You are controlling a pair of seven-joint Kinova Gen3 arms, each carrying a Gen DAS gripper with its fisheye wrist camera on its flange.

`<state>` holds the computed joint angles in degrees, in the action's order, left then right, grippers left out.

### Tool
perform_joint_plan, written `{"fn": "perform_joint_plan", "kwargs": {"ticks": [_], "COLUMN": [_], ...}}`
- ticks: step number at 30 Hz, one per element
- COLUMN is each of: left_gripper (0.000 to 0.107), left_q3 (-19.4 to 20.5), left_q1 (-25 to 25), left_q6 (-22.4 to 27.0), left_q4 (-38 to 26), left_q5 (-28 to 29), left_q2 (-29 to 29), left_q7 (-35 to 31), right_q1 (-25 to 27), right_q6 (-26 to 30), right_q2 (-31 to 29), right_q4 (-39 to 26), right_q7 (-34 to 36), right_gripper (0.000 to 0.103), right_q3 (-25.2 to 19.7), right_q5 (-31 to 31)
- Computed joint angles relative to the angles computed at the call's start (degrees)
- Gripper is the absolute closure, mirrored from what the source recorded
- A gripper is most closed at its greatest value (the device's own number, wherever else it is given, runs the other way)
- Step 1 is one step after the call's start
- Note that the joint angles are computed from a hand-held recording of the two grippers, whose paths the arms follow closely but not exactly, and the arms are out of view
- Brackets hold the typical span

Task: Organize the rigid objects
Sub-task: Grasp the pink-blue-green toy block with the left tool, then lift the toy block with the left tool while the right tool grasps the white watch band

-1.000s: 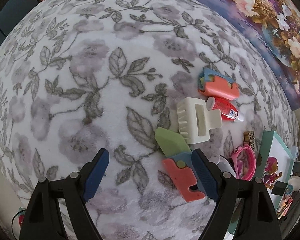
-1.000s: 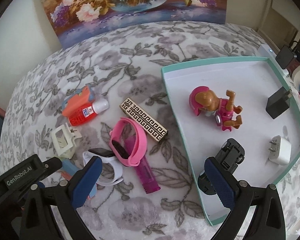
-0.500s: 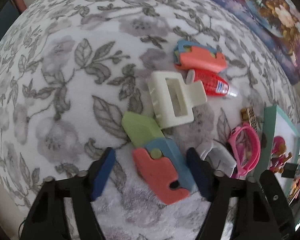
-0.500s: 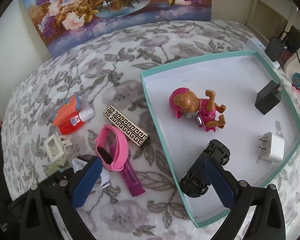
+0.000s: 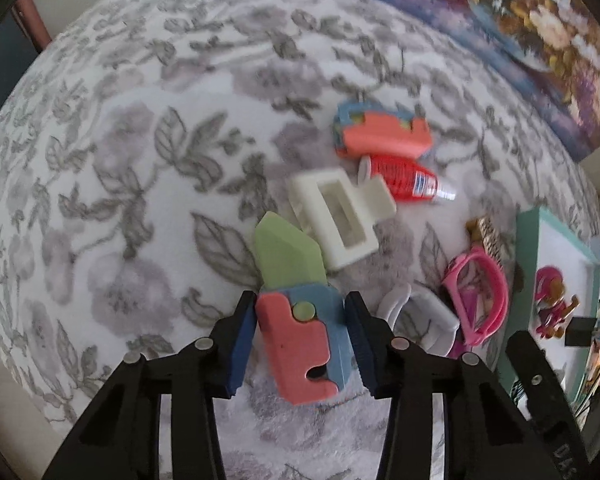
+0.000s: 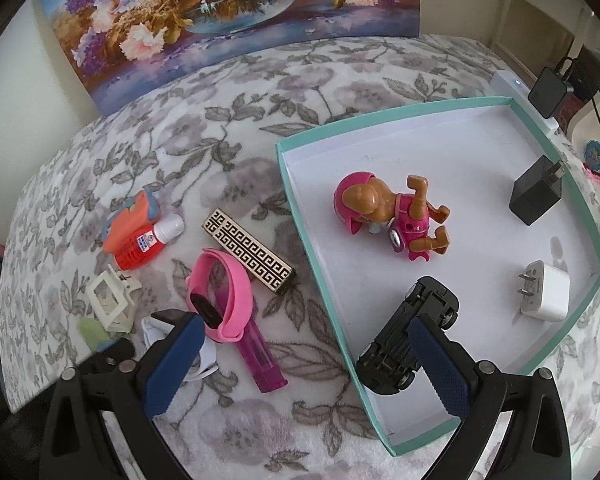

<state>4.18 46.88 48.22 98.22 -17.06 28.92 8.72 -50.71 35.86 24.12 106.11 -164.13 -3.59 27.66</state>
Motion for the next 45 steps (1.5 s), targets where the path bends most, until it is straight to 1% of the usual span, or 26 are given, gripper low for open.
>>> {"fn": "perform_joint_plan", "kwargs": {"ticks": [2,5,9,11,14,16,20,21,23,26,28,31,36,41,45], "left_gripper": [0.061,0.061,0.062,0.062,0.063,0.063,0.063,0.063,0.063,0.063,0.063,0.063,0.063,0.063,0.063], "left_q3": [-0.4,-0.8,-1.44,-1.39,-0.32,0.05,1.93,2.29,2.84,3.47,3.74,4.07,4.72,4.9,4.89], "left_q1": [0.63,1.09,2.85,2.58,2.47,2.22,0.45,-0.04,-0.63,-1.16,-1.5,-1.98,-2.74,-3.4,-3.75], "left_q6": [1.15,1.02,3.14,2.79,4.07,3.72,4.35,4.43,4.35,4.12,3.55,2.57,1.56,-0.47,-1.56], "left_q4": [-0.74,-0.34,0.21,2.21,4.25,7.47,10.18,10.51,11.31,12.25,13.12,14.33,15.52,16.81,17.38], "left_q5": [-0.64,-1.55,-4.58,-6.01,-7.86,-8.66,-9.31,-9.4,-9.77,-10.27,-10.59,-10.99,-11.28,-11.5,-11.85], "left_q2": [-0.26,-1.34,-3.09,-4.53,-7.23,-9.45,-11.11,-11.18,-11.62,-12.3,-12.84,-13.67,-14.41,-14.86,-15.18], "left_q7": [0.85,2.76,7.11,8.83,12.78,14.9,17.86,18.22,19.13,20.65,21.52,22.8,23.91,24.45,24.56], "right_q1": [0.01,-0.2,-0.91,-1.06,-0.79,-1.02,-2.4,-1.54,1.18,1.29,0.96,0.26,-1.67,-6.93,-6.33], "right_q6": [-0.04,-0.08,-0.35,-0.95,-2.56,-3.54,-4.82,-6.17,-9.7,-11.75,-11.81,-11.7,-9.65,-5.38,-4.4], "right_q2": [-0.04,-0.24,-0.55,-0.56,-0.5,-0.4,-0.11,-0.1,-0.09,0.5,1.11,1.98,3.65,5.57,6.6], "right_q4": [-0.04,-0.07,-0.07,-0.08,0.01,0.11,-0.17,0.04,0.75,0.75,0.14,-0.77,-3.06,-6.0,-7.3], "right_q7": [0.17,0.1,-0.28,-0.01,1.14,1.36,2.33,3.6,7.19,10.64,12.74,15.11,17.38,14.25,15.07], "right_gripper": [0.0,0.0,0.0,0.0,0.0,0.0,0.0,0.0,0.0,0.007,0.011,0.013,0.014,0.015,0.019], "right_q3": [-0.1,-0.09,0.0,-0.24,-0.86,-0.78,-0.34,-1.16,-3.16,-3.09,-2.8,-2.22,-1.06,2.51,0.8], "right_q5": [0.02,0.25,1.46,1.86,1.32,1.0,1.76,0.91,-2.82,-5.83,-7.35,-9.18,-10.28,-6.82,-6.26]}}
